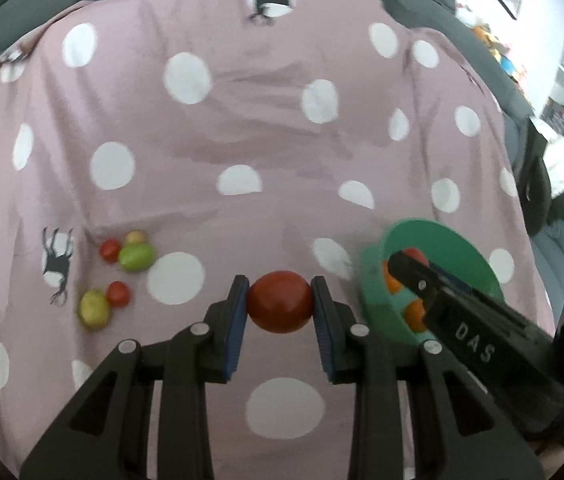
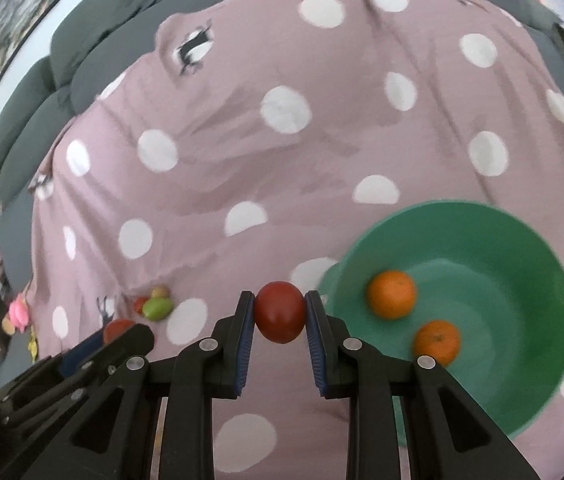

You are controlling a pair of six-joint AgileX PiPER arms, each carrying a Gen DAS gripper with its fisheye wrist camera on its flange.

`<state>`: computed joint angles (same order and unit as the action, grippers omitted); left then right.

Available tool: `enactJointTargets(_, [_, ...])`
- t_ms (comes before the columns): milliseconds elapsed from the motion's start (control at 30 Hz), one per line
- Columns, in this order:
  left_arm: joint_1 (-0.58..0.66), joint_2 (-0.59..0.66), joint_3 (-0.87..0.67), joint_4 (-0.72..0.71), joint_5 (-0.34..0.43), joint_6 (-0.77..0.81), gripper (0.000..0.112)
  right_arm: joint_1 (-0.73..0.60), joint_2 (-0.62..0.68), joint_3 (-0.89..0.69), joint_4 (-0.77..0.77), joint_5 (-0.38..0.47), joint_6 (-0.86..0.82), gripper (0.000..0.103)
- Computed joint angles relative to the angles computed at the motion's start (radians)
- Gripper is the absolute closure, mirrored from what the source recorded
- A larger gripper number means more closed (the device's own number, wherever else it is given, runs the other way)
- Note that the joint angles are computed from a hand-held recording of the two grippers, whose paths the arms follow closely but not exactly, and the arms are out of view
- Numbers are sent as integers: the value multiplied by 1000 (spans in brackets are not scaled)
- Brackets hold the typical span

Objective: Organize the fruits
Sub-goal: 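Carry the red tomato over the green bowl and open the right gripper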

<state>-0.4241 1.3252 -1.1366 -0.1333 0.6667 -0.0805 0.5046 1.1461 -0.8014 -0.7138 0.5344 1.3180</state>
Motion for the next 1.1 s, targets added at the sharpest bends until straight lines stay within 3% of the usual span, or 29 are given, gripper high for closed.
enactJointTargets(167, [-57, 28, -26, 24, -1, -33, 81, -51, -59, 34, -21, 47, 36, 77])
enactJointTargets(233, [-76, 37, -38, 25, 0, -41, 81, -81, -84, 49, -6, 39, 24, 77])
enactJointTargets(333, [-108, 51, -48, 25, -2, -48, 81, -191, -123, 88, 153, -58, -128, 77])
enactJointTargets(467, [-151, 78, -54, 15, -12, -54, 81, -237, -128, 99, 160, -23, -129, 77])
enactJointTargets(1100, [-277, 231, -181, 24, -23, -75, 81, -478, -189, 160, 417, -58, -396, 76])
